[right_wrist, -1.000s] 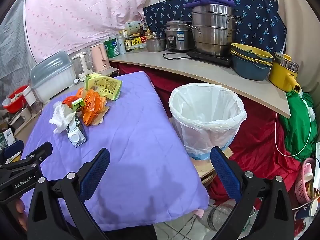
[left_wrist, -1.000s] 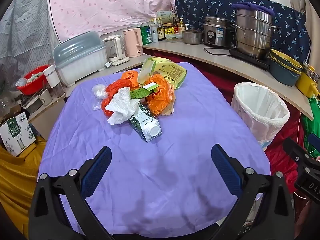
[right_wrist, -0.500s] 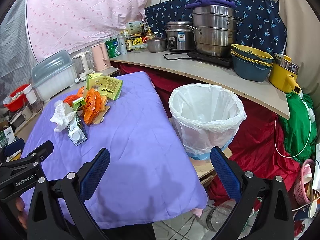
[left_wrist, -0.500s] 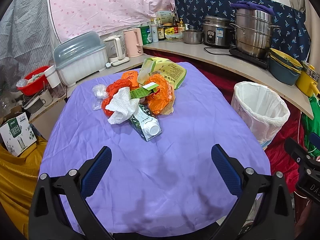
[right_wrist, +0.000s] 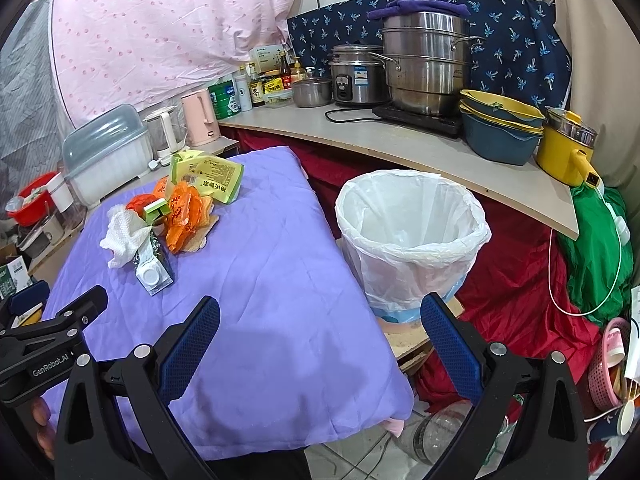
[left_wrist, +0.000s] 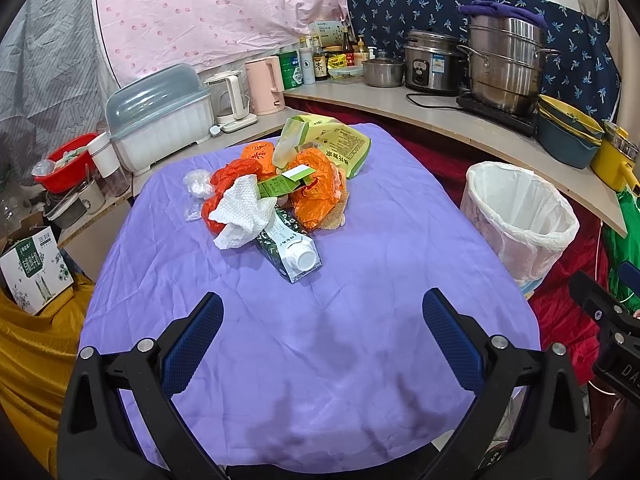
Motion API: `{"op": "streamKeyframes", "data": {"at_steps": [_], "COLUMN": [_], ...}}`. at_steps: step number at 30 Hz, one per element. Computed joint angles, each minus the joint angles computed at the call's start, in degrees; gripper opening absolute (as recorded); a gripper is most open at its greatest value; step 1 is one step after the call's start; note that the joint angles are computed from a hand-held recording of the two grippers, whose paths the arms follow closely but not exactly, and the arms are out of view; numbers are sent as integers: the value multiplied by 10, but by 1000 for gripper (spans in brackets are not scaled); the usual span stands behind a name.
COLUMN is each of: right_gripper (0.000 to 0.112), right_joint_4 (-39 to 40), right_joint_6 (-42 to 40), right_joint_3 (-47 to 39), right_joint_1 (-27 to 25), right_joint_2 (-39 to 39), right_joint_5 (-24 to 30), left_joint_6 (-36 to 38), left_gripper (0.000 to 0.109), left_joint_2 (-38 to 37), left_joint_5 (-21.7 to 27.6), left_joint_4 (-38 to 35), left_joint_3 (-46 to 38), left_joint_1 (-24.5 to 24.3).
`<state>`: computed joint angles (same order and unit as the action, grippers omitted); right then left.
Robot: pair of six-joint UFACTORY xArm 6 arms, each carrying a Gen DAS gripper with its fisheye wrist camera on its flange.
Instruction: Collect trash
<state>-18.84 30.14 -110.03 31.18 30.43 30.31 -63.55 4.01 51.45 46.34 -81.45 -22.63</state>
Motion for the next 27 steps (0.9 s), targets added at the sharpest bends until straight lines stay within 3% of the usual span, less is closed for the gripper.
{"op": "streamKeyframes", "data": {"at_steps": [27], "right_gripper": [96], "right_joint_4": [-1], "right_joint_6": [-3], "right_joint_3": [5], "right_joint_1": [1], "right_joint_2": [1], "right_joint_5": [-3], "left_joint_6": [0], "left_gripper": [95], "left_joint_2": [7], "left_joint_5": [11], "left_joint_4": [-7], "left_joint_3": [-12], "left_joint_1": [-3]}}
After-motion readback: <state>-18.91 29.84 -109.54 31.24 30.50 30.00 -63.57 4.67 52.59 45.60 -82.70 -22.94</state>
